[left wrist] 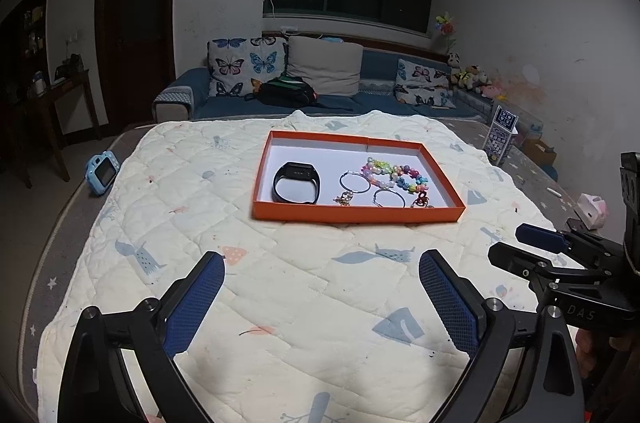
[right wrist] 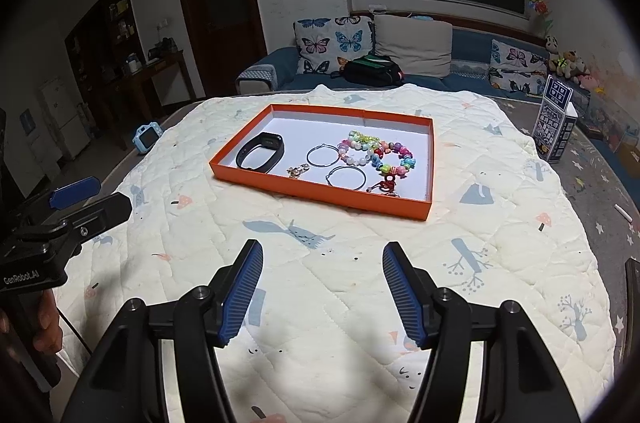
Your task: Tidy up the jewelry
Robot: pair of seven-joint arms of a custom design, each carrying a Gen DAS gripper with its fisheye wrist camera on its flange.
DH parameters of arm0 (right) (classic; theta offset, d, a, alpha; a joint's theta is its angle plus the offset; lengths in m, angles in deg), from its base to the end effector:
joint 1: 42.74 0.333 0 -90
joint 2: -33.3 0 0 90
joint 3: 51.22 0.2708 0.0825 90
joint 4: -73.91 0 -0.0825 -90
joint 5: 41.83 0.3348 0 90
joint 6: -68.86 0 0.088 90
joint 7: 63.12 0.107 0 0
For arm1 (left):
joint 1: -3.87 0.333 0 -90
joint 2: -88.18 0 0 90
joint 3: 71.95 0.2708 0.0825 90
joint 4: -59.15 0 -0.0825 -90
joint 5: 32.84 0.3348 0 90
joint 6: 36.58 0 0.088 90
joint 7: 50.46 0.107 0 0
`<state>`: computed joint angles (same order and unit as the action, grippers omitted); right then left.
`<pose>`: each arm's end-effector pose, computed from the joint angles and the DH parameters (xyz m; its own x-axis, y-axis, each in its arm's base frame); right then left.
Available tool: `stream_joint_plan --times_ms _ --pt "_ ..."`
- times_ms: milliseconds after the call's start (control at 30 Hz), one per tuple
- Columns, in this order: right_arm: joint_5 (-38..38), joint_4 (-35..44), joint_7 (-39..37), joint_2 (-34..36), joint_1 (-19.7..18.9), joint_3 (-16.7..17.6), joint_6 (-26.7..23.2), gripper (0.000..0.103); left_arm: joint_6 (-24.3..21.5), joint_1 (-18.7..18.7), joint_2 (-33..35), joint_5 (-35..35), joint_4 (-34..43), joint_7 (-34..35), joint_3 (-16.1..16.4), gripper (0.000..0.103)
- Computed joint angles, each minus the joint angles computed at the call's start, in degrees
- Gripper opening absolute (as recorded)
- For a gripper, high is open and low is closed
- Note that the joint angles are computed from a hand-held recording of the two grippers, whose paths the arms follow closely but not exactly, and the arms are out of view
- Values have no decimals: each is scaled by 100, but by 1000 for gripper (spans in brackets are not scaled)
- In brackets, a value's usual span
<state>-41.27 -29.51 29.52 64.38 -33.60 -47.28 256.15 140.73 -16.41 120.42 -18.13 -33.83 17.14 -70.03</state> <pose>0.6305 0.1382 0.3525 0.1821 -0.9801 -0.0791 -0.6068 -0.0487 -0.7934 0.6298 -0.2360 0.3936 -0.2308 -0.9696 0.0810 -0.6128 0.0802 -0.7862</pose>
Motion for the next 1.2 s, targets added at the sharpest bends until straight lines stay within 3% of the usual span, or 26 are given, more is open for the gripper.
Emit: stream_joint_plan --times_ms 133,1200 --pt "-5 -3 -7 -5 88 -90 -9 69 -91 15 48 -8 67 -12 -27 103" --pt "19 21 -158 22 -292 333 -12 71 -208 31 127 149 134 -167 -5 103"
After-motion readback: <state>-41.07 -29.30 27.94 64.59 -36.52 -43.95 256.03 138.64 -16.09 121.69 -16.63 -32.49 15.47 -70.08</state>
